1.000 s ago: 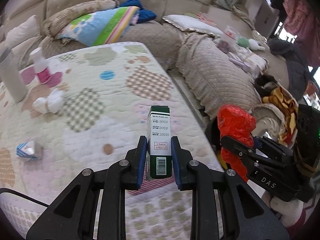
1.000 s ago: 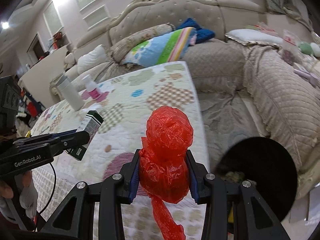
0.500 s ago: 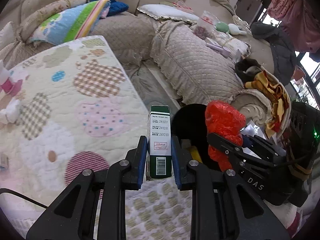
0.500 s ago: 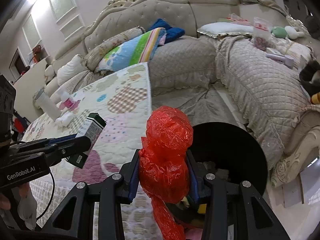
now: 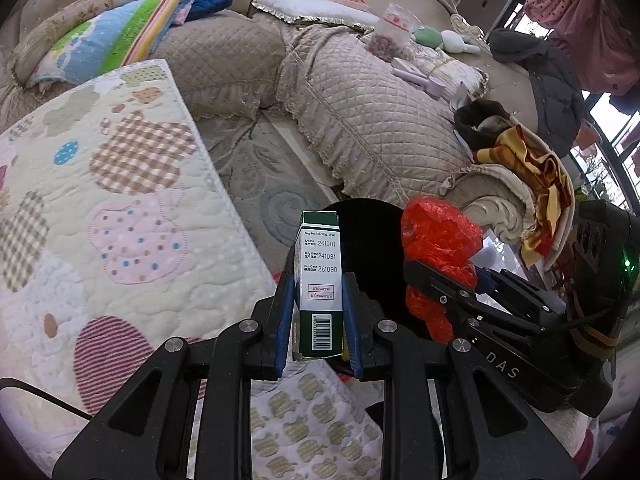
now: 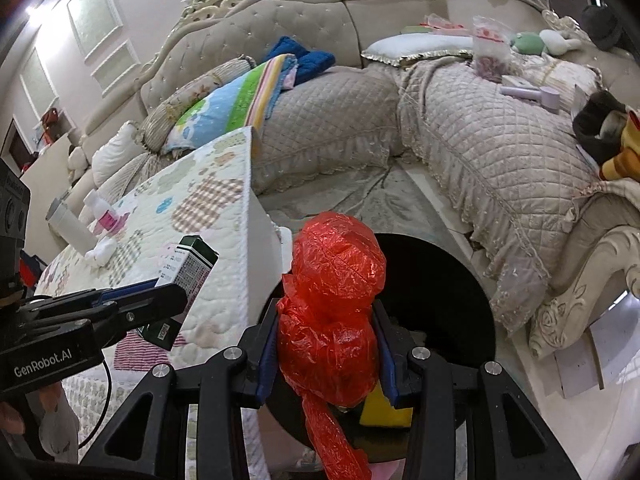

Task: Collect trash
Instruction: 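Carry the medicine box and red bag over the black bin and open both tools, then move both empty tools back over the table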

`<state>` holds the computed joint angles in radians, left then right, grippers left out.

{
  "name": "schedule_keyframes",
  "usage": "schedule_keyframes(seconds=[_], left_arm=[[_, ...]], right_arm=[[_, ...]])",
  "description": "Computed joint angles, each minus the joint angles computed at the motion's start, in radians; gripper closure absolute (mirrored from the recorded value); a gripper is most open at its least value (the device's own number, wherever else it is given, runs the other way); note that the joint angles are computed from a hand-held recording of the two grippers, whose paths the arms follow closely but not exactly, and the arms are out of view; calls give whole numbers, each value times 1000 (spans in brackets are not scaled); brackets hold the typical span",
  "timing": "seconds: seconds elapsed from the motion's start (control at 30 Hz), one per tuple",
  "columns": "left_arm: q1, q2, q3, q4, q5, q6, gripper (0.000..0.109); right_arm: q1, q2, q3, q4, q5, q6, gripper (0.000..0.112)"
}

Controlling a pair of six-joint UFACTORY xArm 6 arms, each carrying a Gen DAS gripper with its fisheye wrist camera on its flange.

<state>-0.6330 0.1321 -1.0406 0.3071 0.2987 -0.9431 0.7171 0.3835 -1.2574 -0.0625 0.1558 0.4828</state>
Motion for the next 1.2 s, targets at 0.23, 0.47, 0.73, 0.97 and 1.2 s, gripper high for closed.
schedule_keyframes(seconds=[0.23, 0.47, 0.73, 0.97, 1.2], left_arm=[[-10, 46, -46, -20, 5, 23, 88], [-12, 66, -62, -39, -2, 44, 88], [-12, 78, -49, -169, -73, 155, 85], [-8, 58, -25, -153, -73, 134, 78], [21, -4, 34, 8, -44, -16, 78]], right_arm=[[-19, 4, 7, 17, -1, -8, 73], [-27, 13, 2, 35, 5, -19, 73], [-38, 26, -18, -32, 15, 47, 62], [-36, 31, -28, -12, 27, 34, 62], [-13, 43, -42, 34, 38, -6, 62]])
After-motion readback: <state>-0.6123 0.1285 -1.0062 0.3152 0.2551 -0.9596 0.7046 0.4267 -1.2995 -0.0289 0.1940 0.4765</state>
